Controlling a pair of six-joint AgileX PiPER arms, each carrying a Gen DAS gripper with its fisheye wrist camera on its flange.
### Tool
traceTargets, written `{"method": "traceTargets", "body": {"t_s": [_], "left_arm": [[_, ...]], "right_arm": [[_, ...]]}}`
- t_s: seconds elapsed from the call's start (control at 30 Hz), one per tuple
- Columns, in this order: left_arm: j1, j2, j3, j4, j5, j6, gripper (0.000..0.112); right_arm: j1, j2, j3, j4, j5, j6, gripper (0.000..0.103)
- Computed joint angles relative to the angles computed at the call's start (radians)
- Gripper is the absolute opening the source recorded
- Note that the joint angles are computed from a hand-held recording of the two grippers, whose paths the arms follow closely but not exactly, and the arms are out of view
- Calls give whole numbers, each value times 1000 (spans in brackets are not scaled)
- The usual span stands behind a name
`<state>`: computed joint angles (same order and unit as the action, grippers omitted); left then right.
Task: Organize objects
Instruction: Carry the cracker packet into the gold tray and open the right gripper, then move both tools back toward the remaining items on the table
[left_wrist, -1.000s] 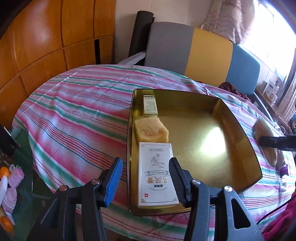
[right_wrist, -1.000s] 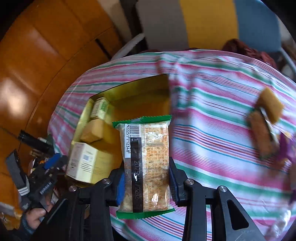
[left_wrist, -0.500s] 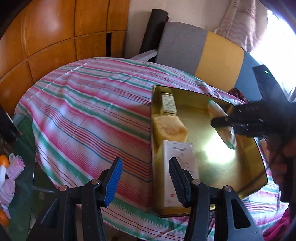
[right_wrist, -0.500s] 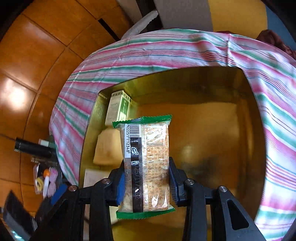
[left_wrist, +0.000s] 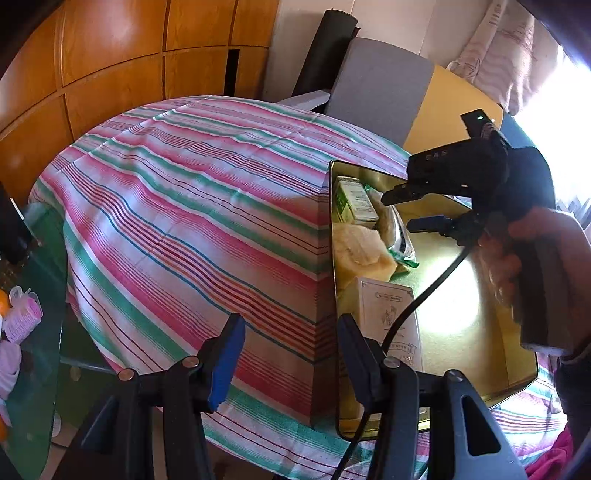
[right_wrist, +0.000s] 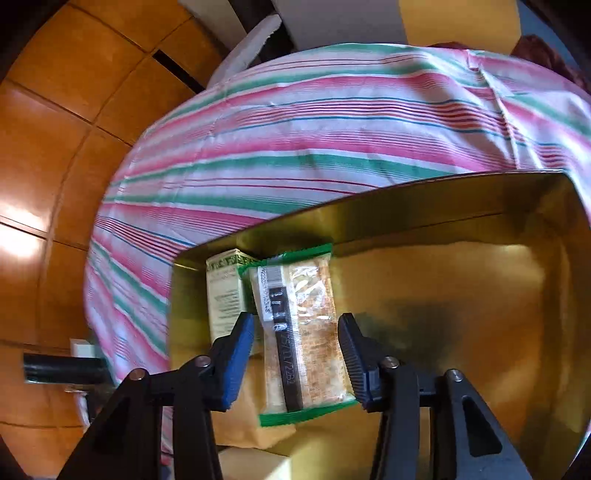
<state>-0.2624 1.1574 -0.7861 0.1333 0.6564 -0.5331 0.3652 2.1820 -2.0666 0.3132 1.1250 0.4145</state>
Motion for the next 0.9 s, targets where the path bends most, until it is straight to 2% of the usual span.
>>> {"method": "traceTargets", "body": {"t_s": [0.1, 0.37, 0.5, 0.67, 0.73, 0.9], "left_arm": [[3, 0, 0, 10, -1, -7, 52], [-14, -23, -15, 84, 11, -70, 52], [-57, -44, -21, 125, 22, -109, 52], [-136, -65, -39, 176, 56, -160, 52], [-169, -72, -45, 196, 68, -181, 52], [-257, -77, -65, 251, 103, -236, 52]], "right_arm": [[2, -45, 64, 11, -34, -48, 49], [19, -274, 382, -30, -172, -168, 52], [28, -404, 539, -64, -242, -197, 63], [29, -555, 699, -104, -309, -212, 65], [19, -618, 761, -116, -331, -224, 70], [-50, -765, 894, -140, -339, -251, 70]]}}
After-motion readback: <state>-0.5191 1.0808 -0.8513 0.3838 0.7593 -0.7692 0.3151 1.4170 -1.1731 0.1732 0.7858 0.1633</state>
